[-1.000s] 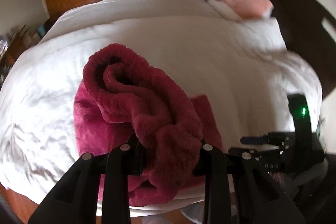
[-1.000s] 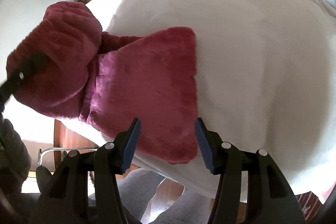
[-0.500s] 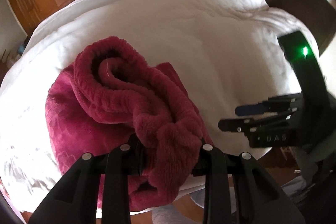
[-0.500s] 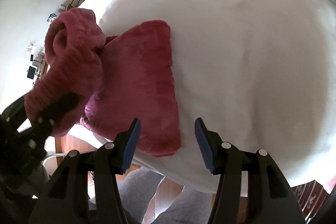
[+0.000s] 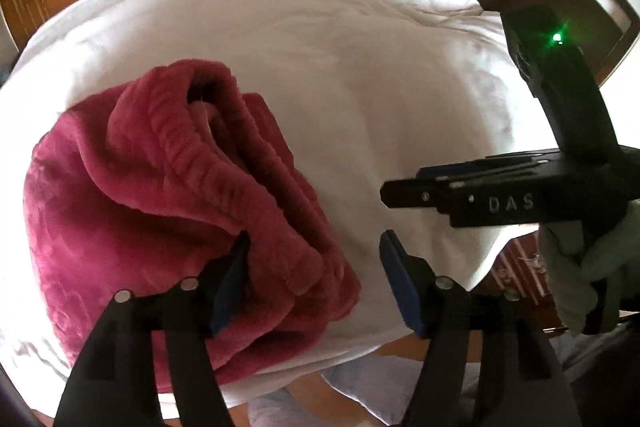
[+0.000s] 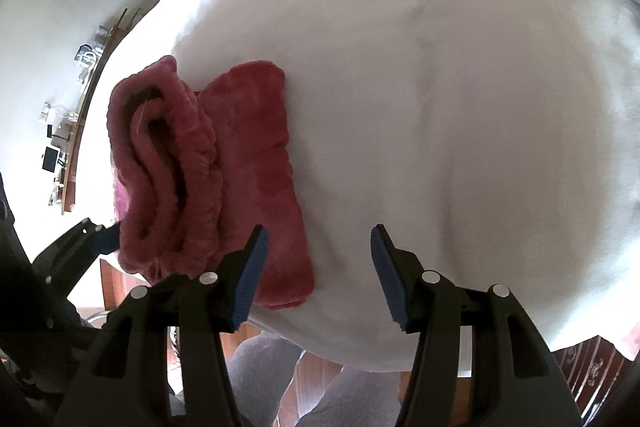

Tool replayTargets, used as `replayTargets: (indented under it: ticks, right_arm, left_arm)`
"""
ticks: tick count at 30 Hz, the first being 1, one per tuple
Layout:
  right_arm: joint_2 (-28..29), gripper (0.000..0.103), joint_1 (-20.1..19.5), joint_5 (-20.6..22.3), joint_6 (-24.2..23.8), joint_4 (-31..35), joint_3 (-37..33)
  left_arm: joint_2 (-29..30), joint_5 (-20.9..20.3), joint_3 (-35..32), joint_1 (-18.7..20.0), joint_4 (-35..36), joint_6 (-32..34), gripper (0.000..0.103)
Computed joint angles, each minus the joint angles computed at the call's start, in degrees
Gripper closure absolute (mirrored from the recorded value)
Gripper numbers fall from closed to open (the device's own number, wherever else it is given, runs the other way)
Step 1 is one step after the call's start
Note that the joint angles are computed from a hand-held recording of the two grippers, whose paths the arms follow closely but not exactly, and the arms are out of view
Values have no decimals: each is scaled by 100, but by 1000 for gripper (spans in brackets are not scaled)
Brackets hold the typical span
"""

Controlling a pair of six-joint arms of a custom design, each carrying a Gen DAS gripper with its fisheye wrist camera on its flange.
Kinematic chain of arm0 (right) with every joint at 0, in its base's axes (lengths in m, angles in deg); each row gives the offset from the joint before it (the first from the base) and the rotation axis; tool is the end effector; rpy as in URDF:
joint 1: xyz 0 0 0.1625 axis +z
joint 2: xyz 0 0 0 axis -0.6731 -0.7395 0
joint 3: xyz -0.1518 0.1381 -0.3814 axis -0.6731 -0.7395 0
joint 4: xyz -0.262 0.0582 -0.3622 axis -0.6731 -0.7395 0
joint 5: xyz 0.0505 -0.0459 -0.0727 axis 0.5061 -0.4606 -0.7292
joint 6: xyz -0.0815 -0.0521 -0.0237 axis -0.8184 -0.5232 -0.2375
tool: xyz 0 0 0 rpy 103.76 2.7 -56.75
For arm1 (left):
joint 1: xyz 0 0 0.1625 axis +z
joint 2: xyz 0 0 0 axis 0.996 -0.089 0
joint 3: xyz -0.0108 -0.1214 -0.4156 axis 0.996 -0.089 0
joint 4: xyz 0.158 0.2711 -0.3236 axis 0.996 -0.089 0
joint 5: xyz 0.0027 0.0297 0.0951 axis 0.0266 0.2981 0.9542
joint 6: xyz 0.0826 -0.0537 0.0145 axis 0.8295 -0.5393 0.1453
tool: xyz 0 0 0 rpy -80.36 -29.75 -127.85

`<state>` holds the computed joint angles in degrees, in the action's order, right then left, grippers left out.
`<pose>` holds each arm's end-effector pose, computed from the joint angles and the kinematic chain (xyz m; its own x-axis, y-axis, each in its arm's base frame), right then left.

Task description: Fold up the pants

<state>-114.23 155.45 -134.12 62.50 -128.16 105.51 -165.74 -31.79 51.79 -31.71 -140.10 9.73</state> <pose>0.3427 -0.5649 0.0990 -0.9317 -0.0293 0.3620 -0.1038 0.9766 -0.1883 -0.1524 -0.5070 0.3827 -0.7565 0.4411 -0.4829 0.5347 0.8423 -0.0682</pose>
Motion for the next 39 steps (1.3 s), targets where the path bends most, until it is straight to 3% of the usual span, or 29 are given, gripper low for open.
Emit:
replayTargets:
  ticks: [4, 8, 20, 25, 27, 28, 29, 32, 39]
  right_arm:
    - [32, 48, -29, 212, -218, -89, -93]
    - [166, 48, 40, 418, -395, -182, -318]
    - [920, 48, 241, 1651, -831, 27, -1431]
    - [1376, 49, 315, 1337, -904, 468, -2017]
    - [1533, 67, 339, 1129, -793, 555, -2197]
    - [1584, 88, 368, 999, -729, 581, -2258]
    - [1627, 89, 401, 693, -607, 616, -2325]
    - [1463, 91, 362, 371, -234, 393, -2145]
    - [1021, 92, 97, 320, 234, 218, -1442]
  left_arm:
    - [-176, -470, -182, 235, 57, -373, 38]
    - [-456, -624, -232, 354, 2, -697, 32]
    - [-1034, 448, -392, 632, 607, -1669, 32]
    - [-1172, 700, -345, 683, 826, -1708, 32]
    - [-1148, 716, -303, 704, 813, -1710, 32]
    - [-1133, 714, -289, 736, 823, -1699, 32]
    - [-1116, 708, -275, 765, 832, -1676, 32]
    - [-1055, 642, -251, 873, 918, -1617, 32]
    - [-1069, 341, -157, 1010, 1128, -1501, 32]
